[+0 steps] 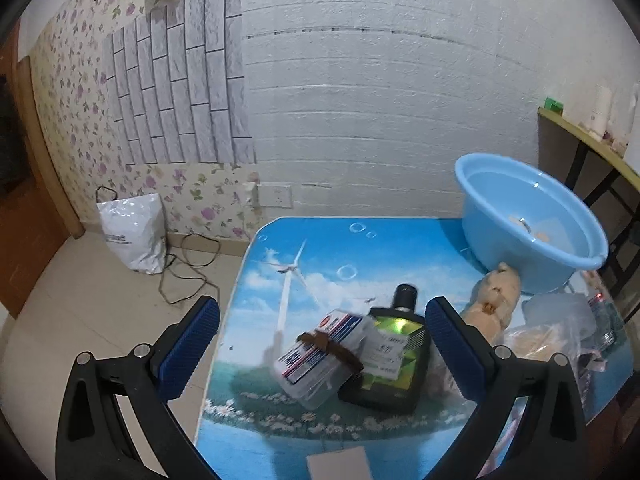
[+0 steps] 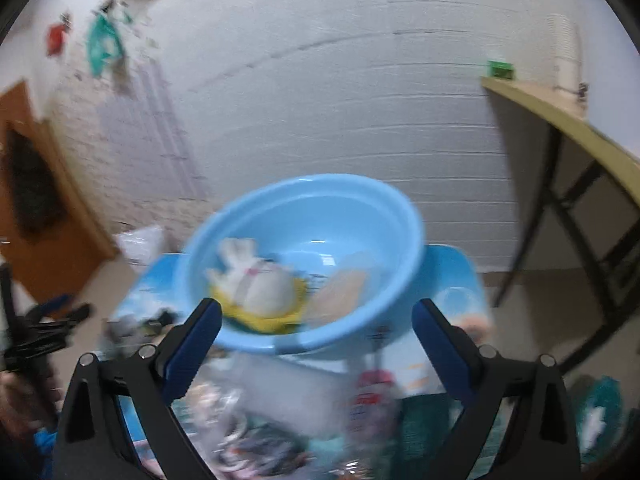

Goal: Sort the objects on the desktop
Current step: 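Close the left tool on the white square charger while the right tool reaches the green packet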

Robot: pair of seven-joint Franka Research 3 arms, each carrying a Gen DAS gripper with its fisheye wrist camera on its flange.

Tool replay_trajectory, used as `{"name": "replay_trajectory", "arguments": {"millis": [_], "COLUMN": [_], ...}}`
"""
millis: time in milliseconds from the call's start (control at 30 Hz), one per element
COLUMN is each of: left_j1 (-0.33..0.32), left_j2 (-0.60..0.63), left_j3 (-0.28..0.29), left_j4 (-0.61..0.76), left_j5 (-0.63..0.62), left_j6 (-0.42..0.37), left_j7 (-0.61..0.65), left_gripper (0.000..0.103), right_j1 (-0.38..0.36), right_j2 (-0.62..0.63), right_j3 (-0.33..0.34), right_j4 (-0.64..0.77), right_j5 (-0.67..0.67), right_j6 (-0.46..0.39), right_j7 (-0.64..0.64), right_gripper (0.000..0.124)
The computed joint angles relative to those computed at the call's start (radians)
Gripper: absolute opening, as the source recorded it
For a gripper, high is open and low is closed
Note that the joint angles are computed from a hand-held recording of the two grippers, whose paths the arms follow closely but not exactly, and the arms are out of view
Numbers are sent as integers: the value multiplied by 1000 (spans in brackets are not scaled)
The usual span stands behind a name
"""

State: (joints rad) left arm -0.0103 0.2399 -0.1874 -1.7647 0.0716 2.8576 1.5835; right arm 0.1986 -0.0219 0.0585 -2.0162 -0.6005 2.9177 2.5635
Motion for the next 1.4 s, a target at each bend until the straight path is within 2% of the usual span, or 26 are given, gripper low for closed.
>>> {"name": "replay_trajectory", "arguments": {"millis": [67, 167, 300, 433, 533, 700, 900, 1033, 1167, 1400], "left_j1": [-26, -10, -1, -8, -13, -9, -20, -30, -22, -25], "left_j2": [-10, -27, -57, -85, -102, -139, -157, -157, -152, -135], "left_j3": [31, 15, 5, 11, 11, -5, 2, 11, 4, 17], "left_j4": [-14, -40, -84, -125, -150, -209, -235, -236, -231, -227], "left_j5": [64, 52, 21, 23, 16, -76, -141, -138, -217, -172], "left_j6": [-2, 5, 14, 18, 11, 14, -16, -29, -55, -79], "left_j7": [-50, -30, -3, -4, 1, 85, 138, 131, 181, 146], "left_gripper": [103, 103, 103, 103, 103, 103, 103, 103, 103, 103], "right_j1": [3, 8, -3, 6, 15, 36, 32, 28, 23, 17], "right_j2": [-6, -18, -36, -47, -57, -69, -89, -96, -96, -92], "right_j3": [7, 18, 31, 48, 60, 75, 92, 96, 99, 95], "right_j4": [-3, -8, -34, -45, -60, -94, -134, -153, -159, -172], "right_j5": [-38, -86, -184, -192, -186, -109, -65, -40, -18, 29], "right_j6": [-20, -75, -30, -61, -63, -76, -98, -101, -105, -105], "right_j7": [20, 51, 156, 126, 87, 7, -11, -14, -16, -37], "right_gripper": [103, 103, 103, 103, 103, 103, 103, 103, 103, 103]}}
